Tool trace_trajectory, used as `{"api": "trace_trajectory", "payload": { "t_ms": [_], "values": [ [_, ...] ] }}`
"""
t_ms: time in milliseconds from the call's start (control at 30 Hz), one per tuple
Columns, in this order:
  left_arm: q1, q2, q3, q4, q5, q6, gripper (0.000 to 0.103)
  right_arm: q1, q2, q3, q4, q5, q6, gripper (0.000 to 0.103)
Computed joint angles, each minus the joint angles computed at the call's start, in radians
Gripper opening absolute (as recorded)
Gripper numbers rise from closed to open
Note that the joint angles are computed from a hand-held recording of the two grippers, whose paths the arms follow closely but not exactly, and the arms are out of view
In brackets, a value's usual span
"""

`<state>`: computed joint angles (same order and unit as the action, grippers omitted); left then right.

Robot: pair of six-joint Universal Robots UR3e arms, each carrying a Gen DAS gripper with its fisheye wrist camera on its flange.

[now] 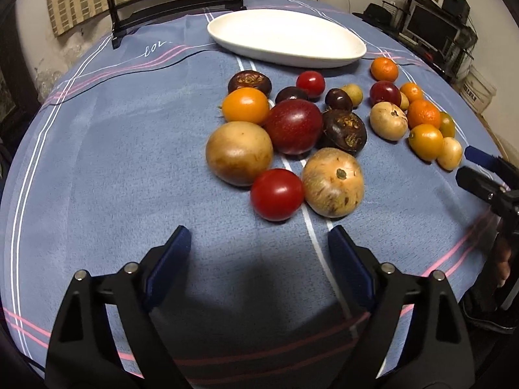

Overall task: Organize fruits
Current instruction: 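Grasp the red tomato with the left tool while the right tool grasps the pale round fruit, then carry both fruits to the white plate and open both tools to release them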

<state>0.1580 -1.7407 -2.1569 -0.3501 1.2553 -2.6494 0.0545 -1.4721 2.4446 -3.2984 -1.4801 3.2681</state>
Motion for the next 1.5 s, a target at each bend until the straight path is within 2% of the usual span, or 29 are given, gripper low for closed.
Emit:
{"api": "trace_trajectory", "payload": {
  "t_ms": [167, 233, 300, 367, 667, 833, 967, 1033, 1100, 1167, 1200, 1367, 1500],
  "values": [
    [-0.023, -0.049, 0.043, 0.030, -0.011, 0.009, 0.072, 0.013, -0.001, -0.012, 0.013, -0.014, -0.002, 0.102],
    [-0.032, -0.057, 0.052, 0.037, -0.011, 0.019, 0.063, 0.012, -0.003, -0.012, 0.012, -0.018, -0.003, 0.102],
    [-0.030, -0.059, 0.055, 0.040, -0.031, 0.033, 0.036, 0.008, -0.002, -0.008, 0.008, -0.017, 0.001, 0.102],
    [-0.020, -0.069, 0.074, 0.025, -0.051, 0.028, 0.032, 0.000, 0.000, -0.007, 0.012, -0.010, 0.007, 0.102],
    [0.014, 0.015, 0.001, 0.025, -0.086, 0.030, 0.031, -0.009, -0.034, 0.014, 0.017, -0.057, -0.041, 0.102],
    [0.022, 0.049, -0.014, 0.004, -0.114, 0.016, 0.031, -0.033, -0.061, -0.003, 0.126, -0.051, -0.141, 0.102],
    [0.016, 0.044, -0.023, 0.008, -0.120, 0.003, 0.031, -0.005, -0.018, -0.059, 0.164, -0.070, -0.154, 0.101],
    [0.019, 0.046, -0.032, 0.009, -0.123, 0.000, 0.031, -0.004, 0.013, -0.094, 0.188, -0.063, -0.142, 0.088],
    [0.022, 0.049, -0.036, 0.005, -0.121, 0.000, 0.031, -0.023, 0.038, -0.122, 0.218, -0.034, -0.128, 0.063],
    [0.026, 0.056, -0.039, 0.000, -0.122, 0.000, 0.031, -0.035, 0.045, -0.121, 0.198, -0.018, -0.114, 0.056],
    [0.030, 0.062, -0.042, 0.000, -0.124, 0.002, 0.031, -0.049, 0.042, -0.117, 0.198, 0.004, -0.118, 0.039],
    [0.043, 0.076, -0.048, -0.006, -0.135, 0.011, 0.031, -0.093, -0.011, -0.073, 0.214, 0.056, -0.130, 0.038],
    [0.049, 0.096, -0.030, -0.052, -0.157, 0.021, 0.031, -0.150, -0.138, -0.034, 0.282, 0.141, -0.168, 0.038]
  ]
}}
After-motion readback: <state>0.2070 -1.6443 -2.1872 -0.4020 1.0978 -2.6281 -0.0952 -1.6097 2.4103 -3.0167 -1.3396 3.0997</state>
